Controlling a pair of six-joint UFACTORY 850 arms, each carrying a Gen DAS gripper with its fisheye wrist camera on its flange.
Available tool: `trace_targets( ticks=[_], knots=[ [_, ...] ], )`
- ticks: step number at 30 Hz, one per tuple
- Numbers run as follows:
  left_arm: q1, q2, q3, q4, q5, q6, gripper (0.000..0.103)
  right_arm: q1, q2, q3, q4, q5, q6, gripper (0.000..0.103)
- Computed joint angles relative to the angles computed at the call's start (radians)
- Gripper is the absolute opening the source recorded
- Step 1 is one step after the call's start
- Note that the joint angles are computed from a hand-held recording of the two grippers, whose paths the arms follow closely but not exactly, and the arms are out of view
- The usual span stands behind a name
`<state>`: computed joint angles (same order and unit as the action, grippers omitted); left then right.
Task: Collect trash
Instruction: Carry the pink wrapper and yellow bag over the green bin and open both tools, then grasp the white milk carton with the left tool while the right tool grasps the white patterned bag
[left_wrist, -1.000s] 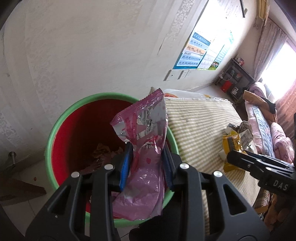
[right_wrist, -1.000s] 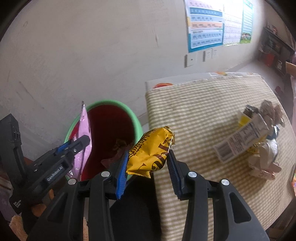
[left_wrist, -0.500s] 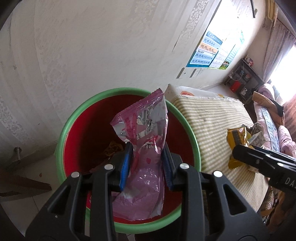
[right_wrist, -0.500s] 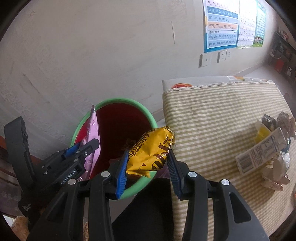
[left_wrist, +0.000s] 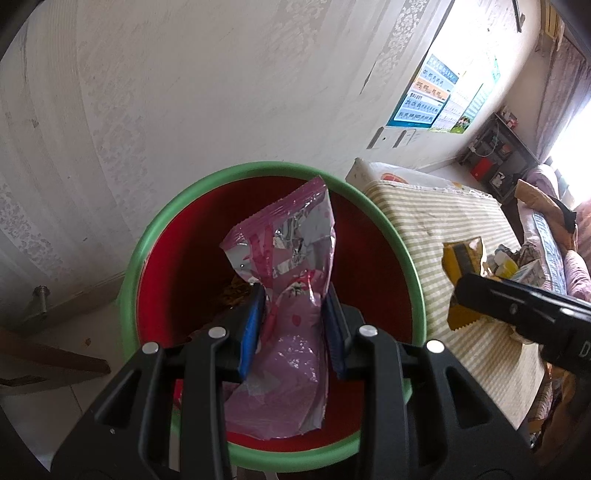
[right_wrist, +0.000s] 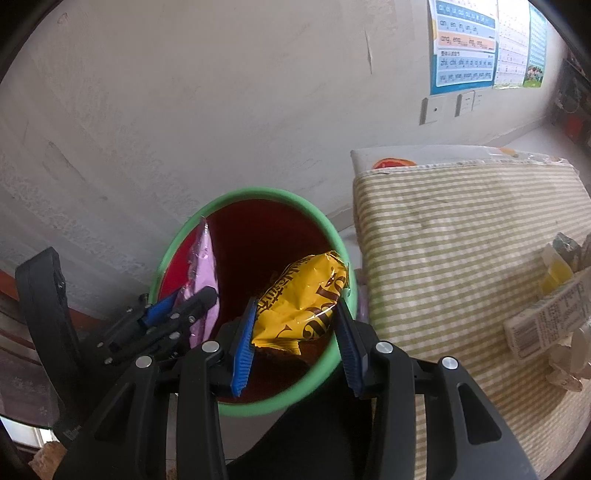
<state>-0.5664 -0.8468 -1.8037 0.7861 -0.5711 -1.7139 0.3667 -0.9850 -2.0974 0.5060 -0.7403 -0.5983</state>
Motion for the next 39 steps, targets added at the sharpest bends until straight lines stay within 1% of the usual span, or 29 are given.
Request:
trace_targets(
  ticks=[3,4,5,7,8,10,12,15,17,19,21,23,24,26,28,30,33,34,35,36,38,39],
  knots=[
    [-0.001,-0.012,-0.019,-0.012,-0.017,0.010,0.032,0.006,-0.011,-0.017,0.011,-0.013,-0.007,0.042],
    [-0.003,-0.010,-0.015,-0.005,-0.023,-0.001,0.035,0.007,-0.015,-0.024,0.014,-0.019,-0.008,0.042],
    [-0.005,-0.008,-0.011,0.010,-0.031,-0.022,0.039,0.008,-0.021,-0.031,0.019,-0.029,-0.011,0.045],
    [-0.006,-0.005,-0.005,0.019,-0.036,-0.041,0.050,0.008,-0.025,-0.037,0.027,-0.040,-0.013,0.053],
    [-0.005,-0.008,-0.009,0.015,-0.038,-0.038,0.053,0.006,-0.022,-0.030,0.033,-0.040,-0.016,0.058],
    [-0.008,-0.007,-0.006,0.011,-0.040,-0.037,0.059,0.000,-0.017,-0.021,0.050,-0.044,-0.021,0.061],
    [-0.010,-0.013,-0.016,-0.002,-0.044,-0.019,0.061,-0.011,-0.005,-0.002,0.073,-0.040,-0.028,0.066],
    [-0.013,-0.019,-0.029,-0.019,-0.046,0.008,0.063,-0.037,0.018,0.025,0.097,-0.026,-0.023,0.067],
    [-0.015,-0.021,-0.035,-0.021,-0.046,0.016,0.064,-0.062,0.047,0.060,0.126,0.006,-0.040,0.067],
    [-0.019,-0.024,-0.047,-0.019,-0.049,0.026,0.064,-0.096,0.088,0.111,0.144,0.075,-0.059,0.068],
    [-0.021,-0.035,-0.071,-0.028,-0.058,0.050,0.064,-0.131,0.113,0.139,0.136,0.139,-0.045,0.072],
    [-0.025,-0.047,-0.097,-0.036,-0.068,0.072,0.064,-0.175,0.128,0.157,0.081,0.214,0.021,0.072],
    [-0.027,-0.056,-0.116,-0.046,-0.073,0.090,0.064,-0.194,0.124,0.151,0.030,0.237,0.077,0.072],
    [-0.032,-0.078,-0.160,-0.070,-0.080,0.133,0.064,-0.226,0.106,0.124,-0.039,0.244,0.174,0.072],
    [-0.038,-0.104,-0.208,-0.094,-0.092,0.177,0.064,-0.265,0.073,0.082,-0.076,0.222,0.253,0.072],
    [-0.045,-0.136,-0.267,-0.128,-0.107,0.231,0.064,-0.291,0.029,0.028,-0.081,0.175,0.293,0.072],
    [-0.056,-0.194,-0.378,-0.182,-0.138,0.323,0.064,-0.305,-0.037,-0.056,-0.076,0.119,0.327,0.072],
    [-0.060,-0.212,-0.414,-0.195,-0.149,0.350,0.064,-0.308,-0.044,-0.064,-0.073,0.113,0.327,0.072],
    [-0.065,-0.228,-0.447,-0.204,-0.160,0.372,0.064,-0.311,-0.066,-0.093,-0.067,0.101,0.325,0.074],
    [-0.069,-0.248,-0.488,-0.216,-0.174,0.399,0.064,-0.315,-0.091,-0.129,-0.061,0.081,0.321,0.079],
    [-0.077,-0.285,-0.561,-0.237,-0.203,0.444,0.065,-0.318,-0.113,-0.164,-0.058,0.053,0.321,0.080],
    [-0.081,-0.316,-0.622,-0.255,-0.225,0.478,0.065,-0.319,-0.141,-0.208,-0.067,0.029,0.336,0.080]
  ],
)
